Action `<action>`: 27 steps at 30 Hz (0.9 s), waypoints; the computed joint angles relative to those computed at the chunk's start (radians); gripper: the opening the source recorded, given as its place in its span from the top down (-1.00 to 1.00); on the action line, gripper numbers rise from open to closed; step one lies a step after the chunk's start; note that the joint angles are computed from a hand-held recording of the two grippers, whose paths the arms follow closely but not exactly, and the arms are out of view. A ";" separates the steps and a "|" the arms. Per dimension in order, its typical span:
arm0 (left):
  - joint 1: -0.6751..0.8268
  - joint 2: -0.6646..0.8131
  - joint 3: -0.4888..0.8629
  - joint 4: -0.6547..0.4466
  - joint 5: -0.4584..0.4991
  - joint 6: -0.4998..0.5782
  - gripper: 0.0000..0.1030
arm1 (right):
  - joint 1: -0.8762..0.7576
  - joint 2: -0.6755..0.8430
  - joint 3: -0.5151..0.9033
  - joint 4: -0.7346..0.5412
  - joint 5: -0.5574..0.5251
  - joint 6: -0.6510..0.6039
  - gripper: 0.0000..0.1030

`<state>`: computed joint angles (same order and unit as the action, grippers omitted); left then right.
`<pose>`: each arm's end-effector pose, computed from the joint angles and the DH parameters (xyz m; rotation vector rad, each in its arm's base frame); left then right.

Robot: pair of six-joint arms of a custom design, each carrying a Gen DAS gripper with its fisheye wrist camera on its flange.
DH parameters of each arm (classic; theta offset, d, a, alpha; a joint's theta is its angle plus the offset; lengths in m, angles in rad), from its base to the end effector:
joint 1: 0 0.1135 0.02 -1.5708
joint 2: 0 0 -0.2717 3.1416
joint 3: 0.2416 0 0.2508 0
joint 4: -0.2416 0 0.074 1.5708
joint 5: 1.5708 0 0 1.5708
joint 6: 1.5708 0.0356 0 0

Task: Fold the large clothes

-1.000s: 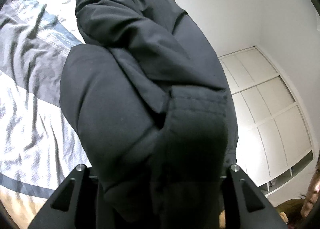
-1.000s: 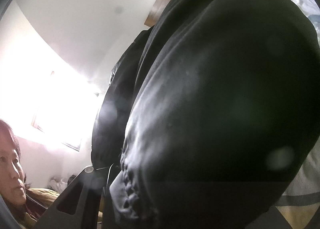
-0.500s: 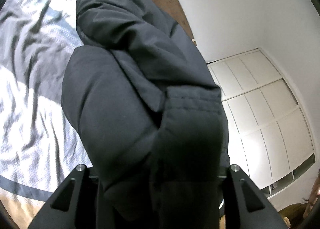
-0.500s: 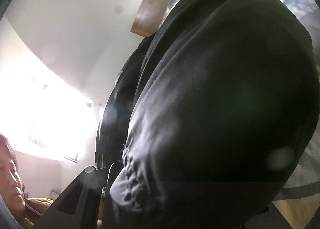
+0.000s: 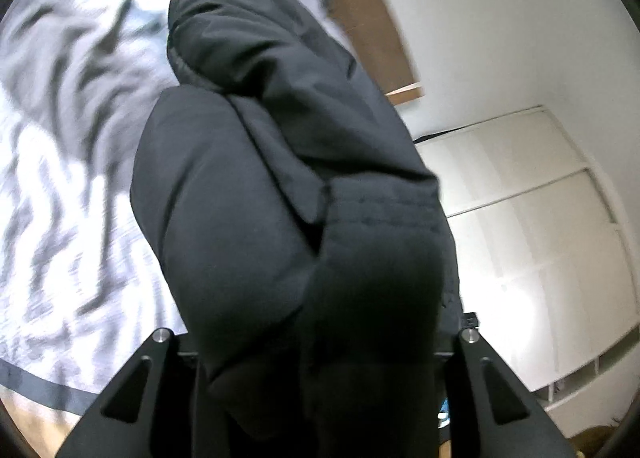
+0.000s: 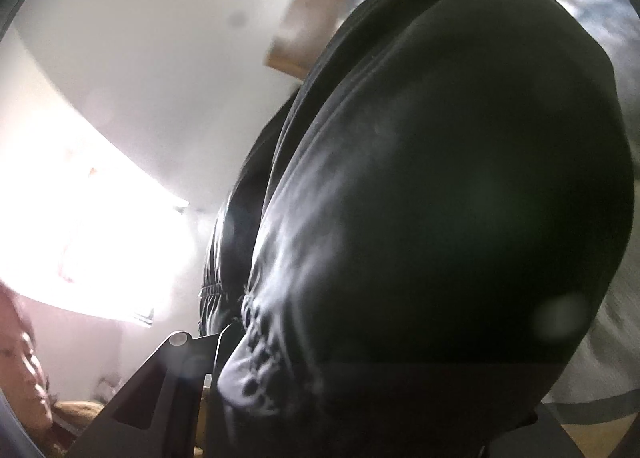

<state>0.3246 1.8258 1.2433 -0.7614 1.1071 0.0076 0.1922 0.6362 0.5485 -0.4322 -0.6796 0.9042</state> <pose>0.3373 0.0799 0.2049 -0.2107 2.3832 -1.4097 0.1307 0.0482 0.2629 0.3468 2.2362 1.3387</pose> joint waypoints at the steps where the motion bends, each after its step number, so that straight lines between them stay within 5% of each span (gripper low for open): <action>1: -0.007 0.025 -0.012 0.017 -0.042 0.013 0.39 | 0.012 0.002 -0.023 -0.001 0.024 -0.001 0.47; 9: 0.038 0.182 -0.009 0.088 -0.135 0.027 0.12 | -0.143 -0.077 -0.216 -0.101 -0.005 -0.099 0.38; 13: 0.031 0.163 0.020 0.037 -0.175 0.058 0.01 | -0.133 -0.009 -0.158 -0.141 0.024 -0.162 0.21; 15: 0.030 0.140 0.026 0.025 -0.185 0.065 0.01 | -0.298 0.098 -0.096 -0.206 -0.039 -0.330 0.15; 17: 0.035 0.116 0.022 0.017 -0.183 0.083 0.01 | -0.368 0.114 -0.061 -0.278 -0.067 -0.431 0.08; 21: 0.041 0.086 -0.028 0.080 -0.156 0.078 -0.06 | -0.216 0.025 -0.049 -0.277 0.066 -0.329 -0.18; 27: 0.108 -0.020 -0.208 0.182 -0.100 0.118 -0.15 | -0.417 -0.033 -0.166 -0.221 -0.074 -0.494 -0.32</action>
